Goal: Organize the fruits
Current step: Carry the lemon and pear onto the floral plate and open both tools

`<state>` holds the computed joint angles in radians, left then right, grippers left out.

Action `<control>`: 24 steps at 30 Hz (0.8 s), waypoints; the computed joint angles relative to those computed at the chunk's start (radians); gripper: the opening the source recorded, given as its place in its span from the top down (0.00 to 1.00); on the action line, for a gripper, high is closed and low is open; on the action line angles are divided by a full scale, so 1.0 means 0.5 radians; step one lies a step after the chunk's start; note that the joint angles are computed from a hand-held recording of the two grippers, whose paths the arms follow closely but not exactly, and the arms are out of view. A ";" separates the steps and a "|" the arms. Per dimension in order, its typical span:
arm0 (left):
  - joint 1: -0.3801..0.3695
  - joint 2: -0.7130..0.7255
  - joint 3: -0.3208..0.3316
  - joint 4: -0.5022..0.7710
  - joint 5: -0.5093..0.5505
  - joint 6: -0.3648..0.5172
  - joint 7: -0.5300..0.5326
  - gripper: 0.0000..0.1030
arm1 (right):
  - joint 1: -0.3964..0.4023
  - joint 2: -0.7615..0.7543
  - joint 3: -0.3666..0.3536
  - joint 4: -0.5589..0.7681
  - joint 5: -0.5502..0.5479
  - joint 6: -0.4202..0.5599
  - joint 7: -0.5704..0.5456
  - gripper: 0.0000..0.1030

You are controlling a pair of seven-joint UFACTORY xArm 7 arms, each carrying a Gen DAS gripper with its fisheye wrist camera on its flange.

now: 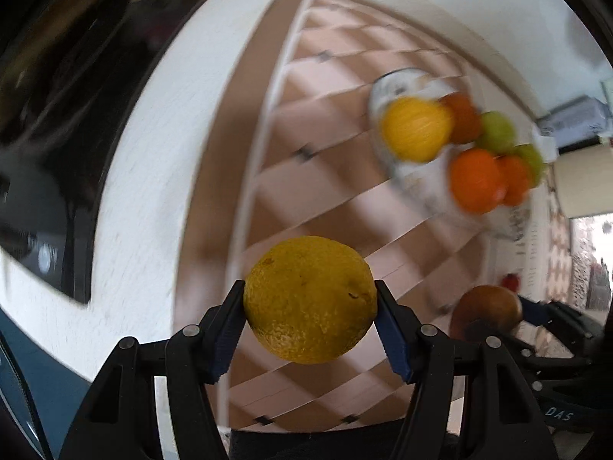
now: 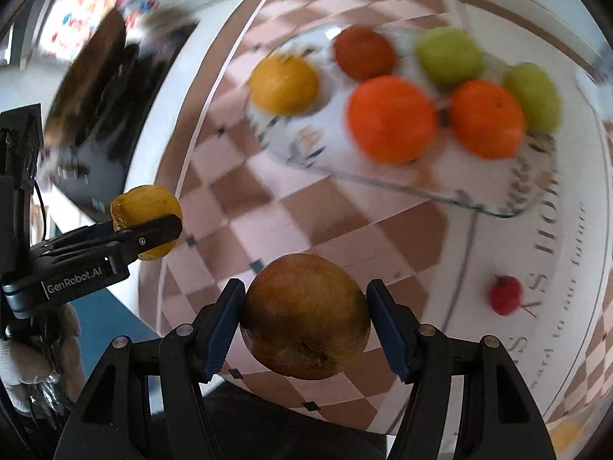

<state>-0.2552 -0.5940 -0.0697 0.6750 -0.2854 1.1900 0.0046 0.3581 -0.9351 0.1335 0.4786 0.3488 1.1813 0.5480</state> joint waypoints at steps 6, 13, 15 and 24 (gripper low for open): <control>-0.109 0.448 -0.085 0.539 -0.045 -0.098 0.075 0.40 | -0.292 -0.251 -0.119 0.023 -0.263 0.063 0.040 0.34; -0.165 1.003 -0.211 1.090 0.166 -0.135 0.057 0.40 | -0.586 -0.166 -0.328 -0.070 -0.403 0.030 -0.124 0.34; -0.187 1.172 -0.231 1.223 0.233 -0.082 0.027 0.40 | -0.623 -0.130 -0.350 -0.106 -0.380 -0.009 -0.156 0.34; -0.248 1.505 -0.227 1.420 0.362 0.122 -0.088 0.40 | -0.751 -0.131 -0.369 -0.232 -0.314 -0.113 -0.196 0.34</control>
<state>-0.3794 0.1587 -0.1831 1.3849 -0.1041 1.2510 -0.0395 -0.0172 -1.0007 -0.0512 0.3626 0.1917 1.1247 0.4500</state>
